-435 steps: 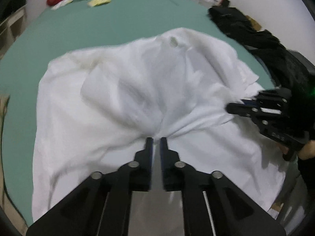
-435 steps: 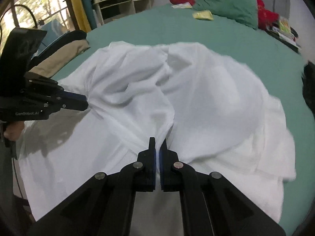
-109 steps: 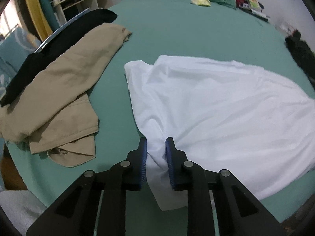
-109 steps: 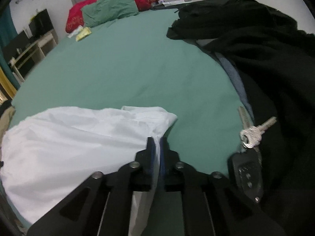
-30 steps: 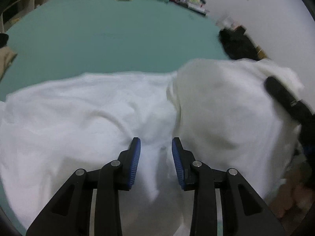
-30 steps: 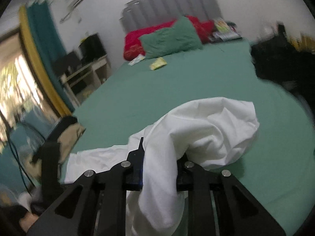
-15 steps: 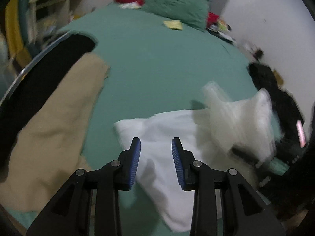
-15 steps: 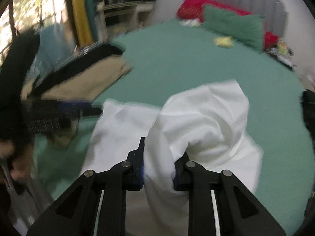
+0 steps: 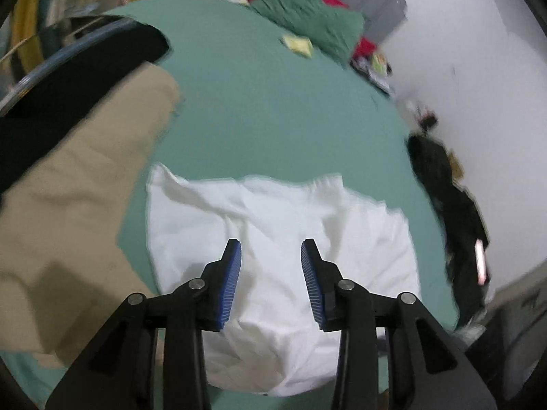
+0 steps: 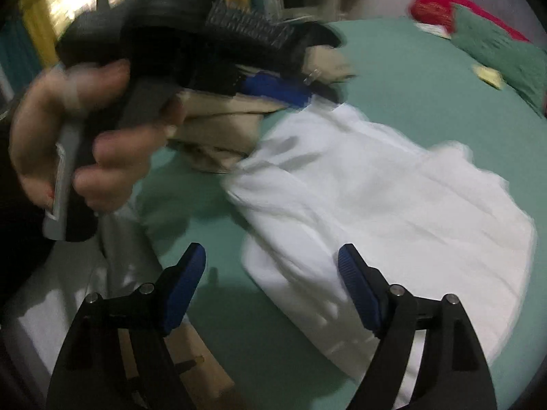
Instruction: Fold large clothes
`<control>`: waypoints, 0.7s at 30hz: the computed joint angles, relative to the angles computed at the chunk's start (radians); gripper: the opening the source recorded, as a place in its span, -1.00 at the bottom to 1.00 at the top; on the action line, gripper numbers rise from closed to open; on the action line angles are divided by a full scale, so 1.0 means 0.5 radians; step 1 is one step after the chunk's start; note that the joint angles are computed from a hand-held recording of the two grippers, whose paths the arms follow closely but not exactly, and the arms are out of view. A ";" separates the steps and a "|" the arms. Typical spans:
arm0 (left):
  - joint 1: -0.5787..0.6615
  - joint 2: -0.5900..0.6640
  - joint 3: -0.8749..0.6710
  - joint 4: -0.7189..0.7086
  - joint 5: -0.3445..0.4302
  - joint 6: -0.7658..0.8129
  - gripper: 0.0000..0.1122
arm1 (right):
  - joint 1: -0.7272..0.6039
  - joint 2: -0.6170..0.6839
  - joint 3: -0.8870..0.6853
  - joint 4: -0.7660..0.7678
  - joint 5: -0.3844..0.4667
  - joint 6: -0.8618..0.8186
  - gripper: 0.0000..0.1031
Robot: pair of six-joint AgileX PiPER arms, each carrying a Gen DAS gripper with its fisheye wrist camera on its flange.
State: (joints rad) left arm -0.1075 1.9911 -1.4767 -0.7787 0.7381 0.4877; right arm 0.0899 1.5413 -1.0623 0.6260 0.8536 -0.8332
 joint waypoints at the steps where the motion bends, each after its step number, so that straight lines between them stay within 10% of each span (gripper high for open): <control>1: -0.036 0.022 -0.019 0.067 0.005 -0.030 -0.31 | -0.123 -0.045 0.025 0.040 0.036 -0.048 0.56; 7: -0.235 0.223 -0.146 0.459 0.043 -0.297 -0.34 | -0.820 0.044 0.009 0.108 -0.025 -0.105 0.56; 9: -0.299 0.197 -0.092 0.610 -0.103 -0.366 -0.96 | -0.996 0.206 -0.015 0.217 -0.068 -0.096 0.56; 14: -0.304 0.078 0.089 0.715 -0.366 -0.582 -0.96 | -1.264 0.697 -0.069 0.912 0.363 -0.360 0.53; 21: -0.312 -0.087 0.319 0.899 -0.560 -0.896 -0.95 | -1.267 0.828 0.024 1.102 0.568 -0.541 -0.51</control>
